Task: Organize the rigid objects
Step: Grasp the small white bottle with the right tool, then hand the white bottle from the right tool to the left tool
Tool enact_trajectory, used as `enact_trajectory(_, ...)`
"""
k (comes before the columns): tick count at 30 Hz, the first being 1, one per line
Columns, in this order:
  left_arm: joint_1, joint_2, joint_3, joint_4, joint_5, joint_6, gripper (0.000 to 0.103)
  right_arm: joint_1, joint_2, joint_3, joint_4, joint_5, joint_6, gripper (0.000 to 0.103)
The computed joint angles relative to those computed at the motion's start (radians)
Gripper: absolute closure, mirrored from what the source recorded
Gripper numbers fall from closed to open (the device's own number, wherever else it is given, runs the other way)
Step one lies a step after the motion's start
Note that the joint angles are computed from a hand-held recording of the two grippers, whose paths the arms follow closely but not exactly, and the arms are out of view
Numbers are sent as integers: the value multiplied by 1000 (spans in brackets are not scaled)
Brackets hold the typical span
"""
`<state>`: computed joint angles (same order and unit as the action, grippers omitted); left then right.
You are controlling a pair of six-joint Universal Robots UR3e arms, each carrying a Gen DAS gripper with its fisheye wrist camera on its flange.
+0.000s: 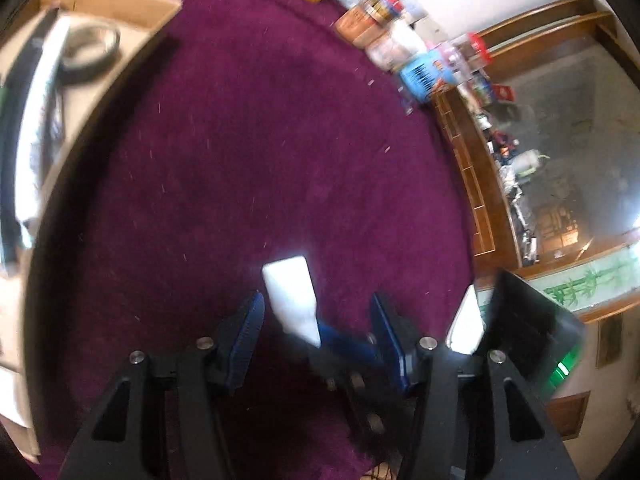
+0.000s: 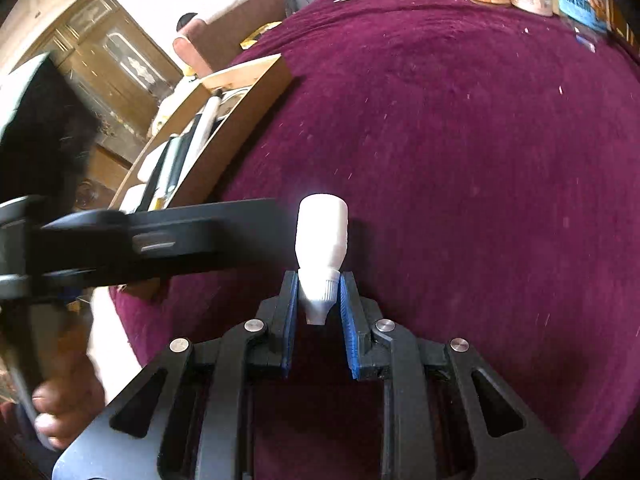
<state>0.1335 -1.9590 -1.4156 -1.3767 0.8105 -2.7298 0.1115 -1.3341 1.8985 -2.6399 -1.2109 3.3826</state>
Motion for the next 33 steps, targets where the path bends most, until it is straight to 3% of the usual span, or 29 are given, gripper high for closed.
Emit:
enact_trajectory(2, -10, -12, -8, 5, 12, -16, 51, 10, -27, 44, -31, -8, 13, 82)
enact_trajectory(4, -6, -14, -26, 24, 15, -27, 69, 9, -33, 61, -50, -3, 8, 82)
enact_trajectory(6, 8, -11, -35, 20, 16, -26, 76, 20, -30, 65, -64, -15, 6, 82)
enact_trajectory(12, 51, 74, -118, 50, 10, -1, 77, 113, 12, -5, -78, -103, 45, 83)
enact_trajectory(16, 132, 161, -139, 11, -13, 39, 77, 127, 29, -87, -57, -67, 29, 82)
enact_trajectory(23, 323, 220, -102, -55, -41, 88, 78, 212, 275, -520, 113, 31, 25, 82)
enact_trajectory(27, 385, 182, -77, -45, -26, 90, 78, 266, 450, -789, 226, 31, 27, 82)
enact_trajectory(33, 430, 102, -39, -76, -26, 131, 78, 290, 613, -1022, 353, 44, 58, 82)
